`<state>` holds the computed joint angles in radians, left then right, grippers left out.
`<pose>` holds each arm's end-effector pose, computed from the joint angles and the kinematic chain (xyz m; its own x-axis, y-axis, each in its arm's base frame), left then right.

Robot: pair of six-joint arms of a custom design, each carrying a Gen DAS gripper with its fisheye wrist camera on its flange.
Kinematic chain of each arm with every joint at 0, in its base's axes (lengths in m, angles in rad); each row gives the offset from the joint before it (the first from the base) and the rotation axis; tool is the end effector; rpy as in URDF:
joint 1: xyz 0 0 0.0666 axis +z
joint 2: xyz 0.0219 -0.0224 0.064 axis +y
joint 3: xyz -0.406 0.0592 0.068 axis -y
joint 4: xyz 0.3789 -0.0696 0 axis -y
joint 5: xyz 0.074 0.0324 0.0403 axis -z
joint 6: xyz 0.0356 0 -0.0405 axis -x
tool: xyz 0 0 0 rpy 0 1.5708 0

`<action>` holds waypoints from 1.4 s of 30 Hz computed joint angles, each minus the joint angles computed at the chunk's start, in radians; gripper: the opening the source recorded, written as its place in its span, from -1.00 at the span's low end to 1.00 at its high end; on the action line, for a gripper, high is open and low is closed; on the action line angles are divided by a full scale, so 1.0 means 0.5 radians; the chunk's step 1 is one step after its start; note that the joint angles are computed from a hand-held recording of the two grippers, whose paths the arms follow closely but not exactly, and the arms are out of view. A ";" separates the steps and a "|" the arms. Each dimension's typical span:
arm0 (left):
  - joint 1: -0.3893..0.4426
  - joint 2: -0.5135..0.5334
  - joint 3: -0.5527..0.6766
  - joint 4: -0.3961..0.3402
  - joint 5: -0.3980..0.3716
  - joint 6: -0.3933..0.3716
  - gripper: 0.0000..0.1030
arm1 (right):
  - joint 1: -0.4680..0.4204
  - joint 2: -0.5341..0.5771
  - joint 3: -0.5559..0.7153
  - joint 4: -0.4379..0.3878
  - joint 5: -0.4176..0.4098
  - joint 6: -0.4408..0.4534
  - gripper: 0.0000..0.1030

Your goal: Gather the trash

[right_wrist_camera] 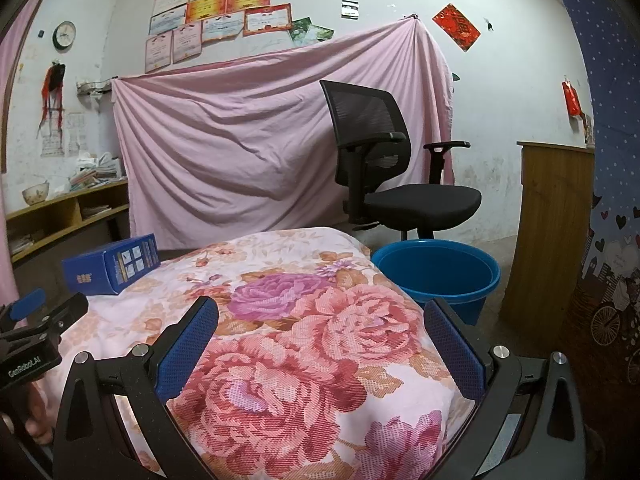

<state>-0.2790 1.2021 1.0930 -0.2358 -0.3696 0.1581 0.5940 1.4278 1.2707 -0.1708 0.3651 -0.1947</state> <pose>0.4038 -0.1027 0.4561 -0.3100 -0.0639 -0.9486 -0.1203 0.9924 -0.0276 0.4275 0.2729 0.4481 -0.3088 0.0095 -0.9511 -0.1864 0.9799 0.0703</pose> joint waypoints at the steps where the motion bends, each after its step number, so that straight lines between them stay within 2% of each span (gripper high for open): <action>1: 0.000 0.000 0.000 0.001 -0.002 -0.003 0.95 | 0.000 0.001 0.001 -0.001 -0.001 0.000 1.00; 42: -0.005 -0.007 -0.014 0.025 -0.021 -0.030 0.95 | 0.006 -0.001 0.004 -0.008 0.006 -0.009 1.00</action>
